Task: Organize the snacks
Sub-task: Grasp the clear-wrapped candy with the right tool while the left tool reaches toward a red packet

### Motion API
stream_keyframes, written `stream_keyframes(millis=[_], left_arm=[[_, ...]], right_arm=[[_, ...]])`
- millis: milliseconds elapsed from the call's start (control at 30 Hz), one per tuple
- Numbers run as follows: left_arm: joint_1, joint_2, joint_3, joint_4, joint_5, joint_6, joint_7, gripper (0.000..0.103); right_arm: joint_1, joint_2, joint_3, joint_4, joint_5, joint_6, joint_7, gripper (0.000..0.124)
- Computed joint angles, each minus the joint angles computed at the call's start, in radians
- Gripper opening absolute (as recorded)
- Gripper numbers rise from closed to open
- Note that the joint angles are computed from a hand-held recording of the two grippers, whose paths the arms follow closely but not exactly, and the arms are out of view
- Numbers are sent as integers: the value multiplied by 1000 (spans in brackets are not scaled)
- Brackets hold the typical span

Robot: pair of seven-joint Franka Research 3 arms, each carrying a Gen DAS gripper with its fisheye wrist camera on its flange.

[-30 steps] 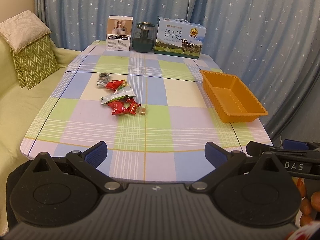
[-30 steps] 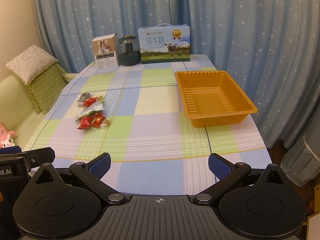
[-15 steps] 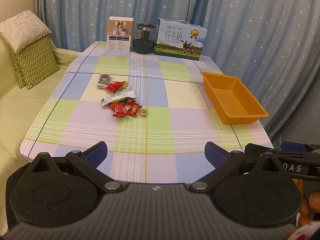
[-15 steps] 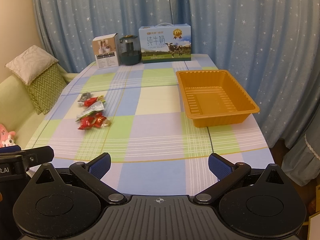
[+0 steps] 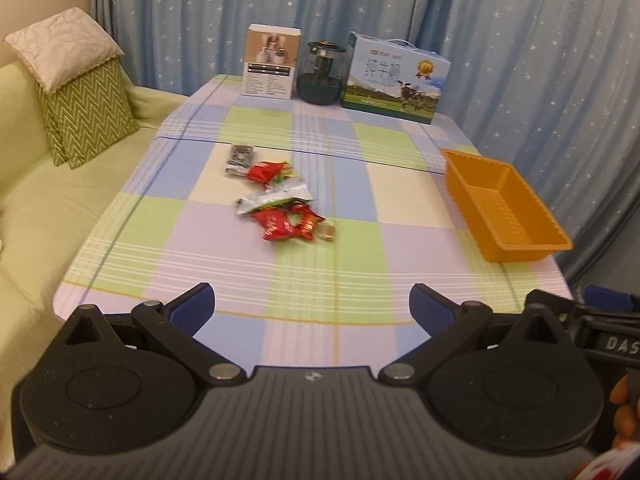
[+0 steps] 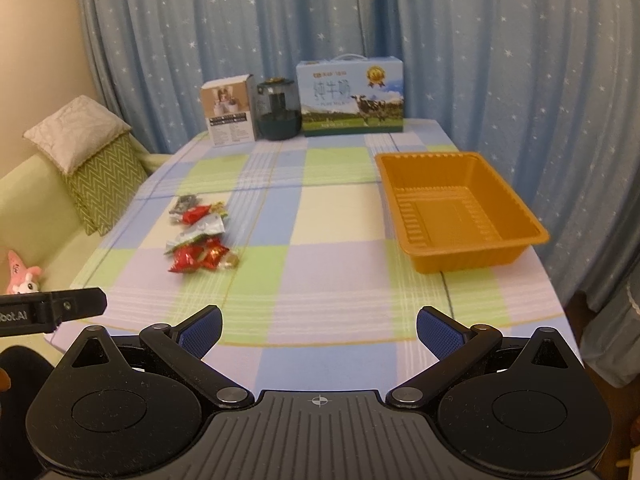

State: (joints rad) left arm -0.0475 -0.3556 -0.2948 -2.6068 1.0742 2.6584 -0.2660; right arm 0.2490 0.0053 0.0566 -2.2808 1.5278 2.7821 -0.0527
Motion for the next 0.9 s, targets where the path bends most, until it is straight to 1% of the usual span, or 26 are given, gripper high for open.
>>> stream_keyframes(millis=[133,200,267,300,333,367,433,500,533,667,767,867,900], left_arm=[[39,39,18,9,68,24,-24,103],[60,70,32,22,125,43,-56,99],[75,114,58,42,160,60,-62,96],[80,132,69,52,176,64,-60,96],[84,151,81,63,192,66,-56,96],[91,171,93,76,220,72,-60,95],[101,211,121,102,265,91,-54,93],[117,254,154,132,315,127,-63,86],[123,275,168,146,330,139,-63,85],[143,363,216,211,405,183,-95,81],[153,425,244,255,467,229,-136,74],[157,468,263,283,533,254,-197,73],[161,481,269,293,578,268,-246,73]], right_arm=[[4,62,11,56,60,-16,-57,103],[4,106,19,94,85,-30,-77,103],[8,159,32,136,98,-30,-90,103],[11,186,39,160,98,-28,-88,101],[13,213,47,183,94,-26,-79,96],[14,243,53,208,70,-33,-55,85],[16,303,71,261,38,-36,-28,80],[20,362,92,317,1,-30,-5,74],[21,391,103,344,-18,-26,10,68],[23,500,153,453,-60,14,40,57],[31,579,179,533,-131,42,96,44],[38,642,201,597,-205,59,154,41],[36,658,210,613,-223,60,168,41]])
